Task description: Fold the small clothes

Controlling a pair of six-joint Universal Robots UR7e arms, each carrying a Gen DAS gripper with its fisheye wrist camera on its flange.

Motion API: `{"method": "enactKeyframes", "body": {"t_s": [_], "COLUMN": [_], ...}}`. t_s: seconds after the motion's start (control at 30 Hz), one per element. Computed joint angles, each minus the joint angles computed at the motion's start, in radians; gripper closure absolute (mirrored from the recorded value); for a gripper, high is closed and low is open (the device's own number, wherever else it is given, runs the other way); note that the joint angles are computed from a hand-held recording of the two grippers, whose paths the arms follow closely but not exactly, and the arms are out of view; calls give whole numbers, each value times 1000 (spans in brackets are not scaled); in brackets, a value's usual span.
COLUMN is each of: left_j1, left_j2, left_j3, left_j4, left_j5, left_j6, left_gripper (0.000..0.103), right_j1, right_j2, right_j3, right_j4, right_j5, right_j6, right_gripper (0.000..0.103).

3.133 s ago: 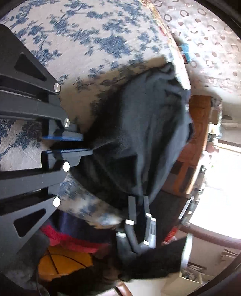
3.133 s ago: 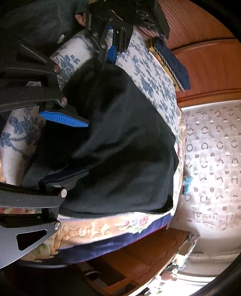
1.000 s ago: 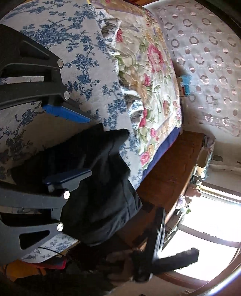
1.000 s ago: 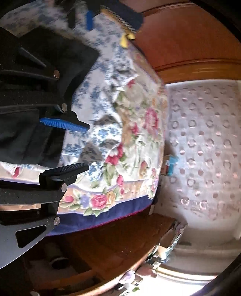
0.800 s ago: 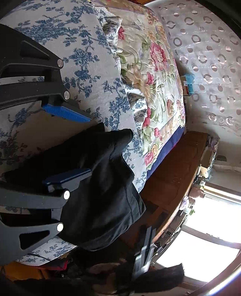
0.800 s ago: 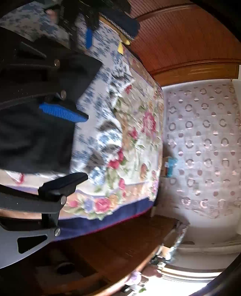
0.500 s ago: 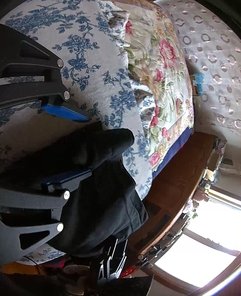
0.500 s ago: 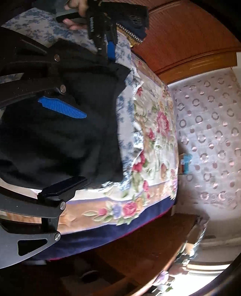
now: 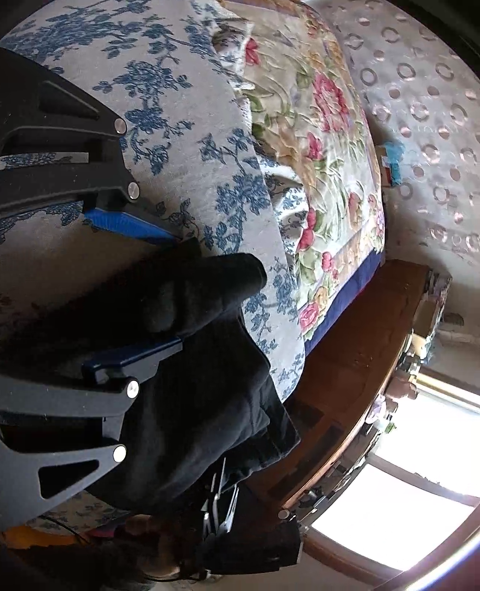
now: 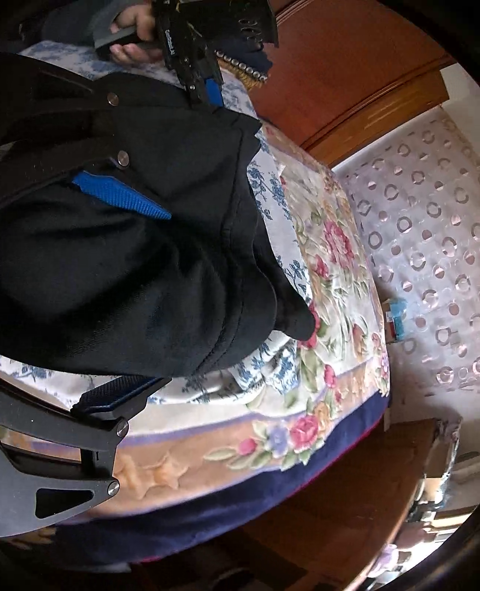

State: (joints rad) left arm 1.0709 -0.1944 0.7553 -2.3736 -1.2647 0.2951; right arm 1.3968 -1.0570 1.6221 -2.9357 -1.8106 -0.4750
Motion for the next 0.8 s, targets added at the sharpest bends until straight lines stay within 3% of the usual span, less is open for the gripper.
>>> {"method": "enactKeyframes", "body": {"t_s": [0.1, 0.13, 0.3, 0.33, 0.37, 0.5, 0.8], "left_j1": [3, 5, 3, -2, -8, -23, -53], "left_j2": [4, 6, -8, -18, -37, -92, -221], "left_j3": [-13, -22, -2, 20, 57, 149, 328], "left_j4": [19, 34, 25, 0, -42, -144, -352], "left_j5": [-23, -37, -73, -72, -82, -128, -186], "left_j6": [4, -4, -8, 3, 17, 38, 68], "left_gripper": [62, 67, 85, 86, 87, 88, 88], "right_j1": [-9, -8, 5, 6, 12, 26, 52], "right_j2": [-14, -16, -10, -17, -24, -25, -83], "right_j3": [5, 9, 31, 46, 61, 95, 186], "right_j4": [28, 32, -42, -64, -75, -145, -317], "right_j5": [39, 47, -6, 3, 1, -28, 42], "right_j6": [-6, -17, -59, -78, -87, -136, -191], "right_gripper": [37, 47, 57, 71, 77, 82, 84]}}
